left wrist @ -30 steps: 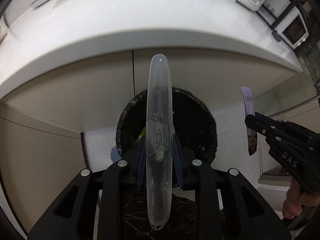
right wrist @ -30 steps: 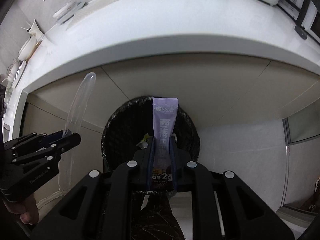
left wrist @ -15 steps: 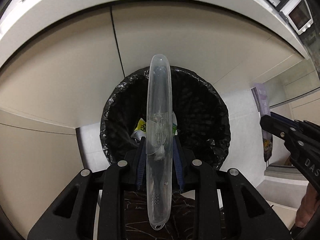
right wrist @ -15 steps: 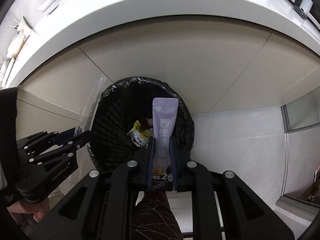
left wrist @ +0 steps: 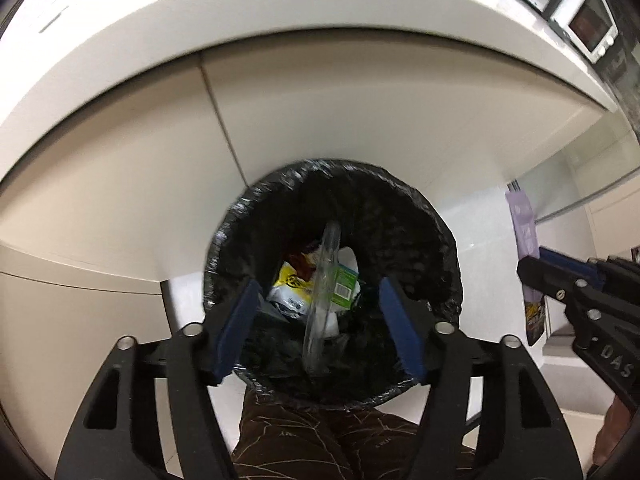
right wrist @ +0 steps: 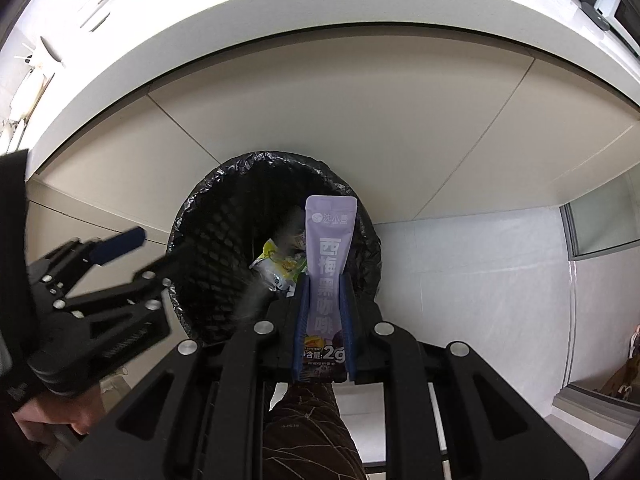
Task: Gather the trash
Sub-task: 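Open the left tool to drop the tube while the right tool releases the coffee stick, then raise both tools over the counter toward the bubble wrap and milk carton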
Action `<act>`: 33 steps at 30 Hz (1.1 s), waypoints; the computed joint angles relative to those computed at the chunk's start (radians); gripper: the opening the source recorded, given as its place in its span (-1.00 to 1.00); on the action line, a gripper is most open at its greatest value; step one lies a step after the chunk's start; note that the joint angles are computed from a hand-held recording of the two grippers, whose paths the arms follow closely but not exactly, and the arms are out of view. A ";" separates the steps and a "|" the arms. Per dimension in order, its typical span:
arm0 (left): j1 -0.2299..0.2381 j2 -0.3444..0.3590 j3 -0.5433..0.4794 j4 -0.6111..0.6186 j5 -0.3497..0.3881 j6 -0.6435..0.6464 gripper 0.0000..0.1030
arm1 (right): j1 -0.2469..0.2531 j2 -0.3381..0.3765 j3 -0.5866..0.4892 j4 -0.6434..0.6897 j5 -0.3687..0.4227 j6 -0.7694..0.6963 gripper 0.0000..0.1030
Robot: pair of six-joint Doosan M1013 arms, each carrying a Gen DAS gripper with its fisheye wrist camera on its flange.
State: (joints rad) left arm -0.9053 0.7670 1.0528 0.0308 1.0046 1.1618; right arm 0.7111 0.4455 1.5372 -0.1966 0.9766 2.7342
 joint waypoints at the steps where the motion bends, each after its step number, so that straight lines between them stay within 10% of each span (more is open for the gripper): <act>1: 0.005 -0.006 0.005 -0.001 -0.003 -0.012 0.35 | 0.000 0.003 -0.003 0.002 -0.002 -0.007 -0.72; 8: 0.028 -0.054 0.055 0.038 -0.046 -0.116 0.83 | -0.002 0.023 -0.031 0.023 -0.008 -0.071 -0.72; 22: 0.068 -0.111 0.131 0.056 -0.065 -0.193 0.88 | -0.005 0.093 -0.122 0.076 0.024 -0.211 -0.69; 33: 0.075 -0.108 0.115 0.016 -0.049 -0.157 0.88 | 0.003 0.109 -0.158 0.010 0.077 -0.149 0.19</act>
State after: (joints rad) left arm -0.8301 0.6587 1.1679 0.0470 0.9556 1.0045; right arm 0.7145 0.5547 1.3791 -0.1866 1.0540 2.5847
